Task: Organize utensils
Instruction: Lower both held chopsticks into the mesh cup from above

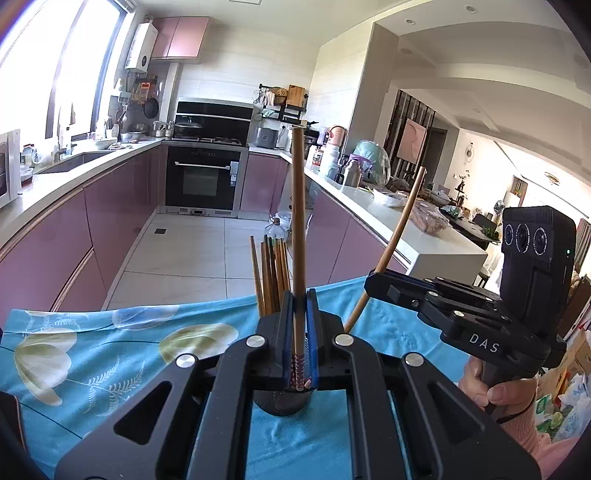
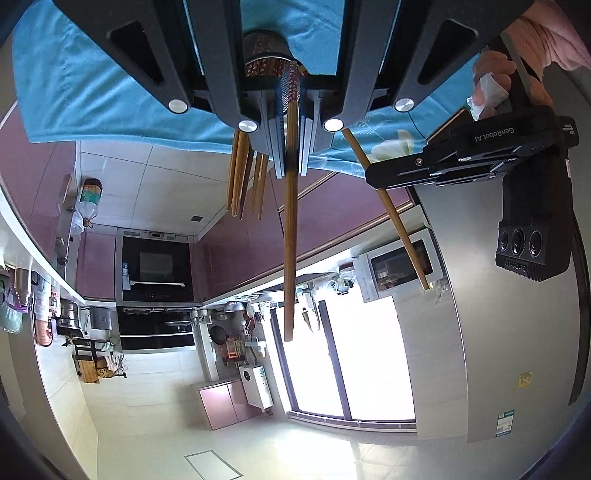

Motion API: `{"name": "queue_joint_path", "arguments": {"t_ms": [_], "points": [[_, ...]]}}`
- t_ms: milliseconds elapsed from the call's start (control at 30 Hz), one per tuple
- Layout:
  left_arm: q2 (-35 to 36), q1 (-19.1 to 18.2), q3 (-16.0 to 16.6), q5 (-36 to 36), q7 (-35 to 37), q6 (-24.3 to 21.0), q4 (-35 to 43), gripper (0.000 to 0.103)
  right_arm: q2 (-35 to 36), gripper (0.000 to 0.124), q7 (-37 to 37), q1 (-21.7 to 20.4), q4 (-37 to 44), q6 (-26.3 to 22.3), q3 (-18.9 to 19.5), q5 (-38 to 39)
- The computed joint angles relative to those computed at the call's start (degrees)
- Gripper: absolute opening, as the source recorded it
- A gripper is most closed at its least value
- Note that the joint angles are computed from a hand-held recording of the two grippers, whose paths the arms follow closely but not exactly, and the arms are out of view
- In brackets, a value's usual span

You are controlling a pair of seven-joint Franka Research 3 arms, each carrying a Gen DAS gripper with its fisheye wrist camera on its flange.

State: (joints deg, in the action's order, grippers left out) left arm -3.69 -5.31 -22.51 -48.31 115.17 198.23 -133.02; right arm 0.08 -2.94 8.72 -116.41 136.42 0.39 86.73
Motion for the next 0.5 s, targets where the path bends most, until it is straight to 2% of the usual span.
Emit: {"name": "queue_joint_path", "arguments": {"t_ms": [100, 233, 333, 500], "points": [[1.0, 0.0, -0.6, -3.5, 3.8, 0.0, 1.6, 0.008, 0.6, 0.006, 0.4, 0.1, 0.6, 0.5, 0.1, 0.0], [2.8, -1.8, -0.4, -15.2, 15.8, 0.5, 5.3, 0.007, 0.9, 0.006, 1.1, 0.3, 1.0, 1.7, 0.6, -0.1], [3.9, -4.0, 1.1, -23.9, 24.6, 0.2, 8.5, 0.008, 1.3, 0.006, 1.6, 0.4, 1.4, 2.5, 0.8, -0.4], [5.7, -8.1, 4.5, -33.5, 34.9, 0.6, 12.6, 0.008, 2.2, 0.006, 2.3, 0.5, 2.1, 3.6, 1.0, -1.1]]}}
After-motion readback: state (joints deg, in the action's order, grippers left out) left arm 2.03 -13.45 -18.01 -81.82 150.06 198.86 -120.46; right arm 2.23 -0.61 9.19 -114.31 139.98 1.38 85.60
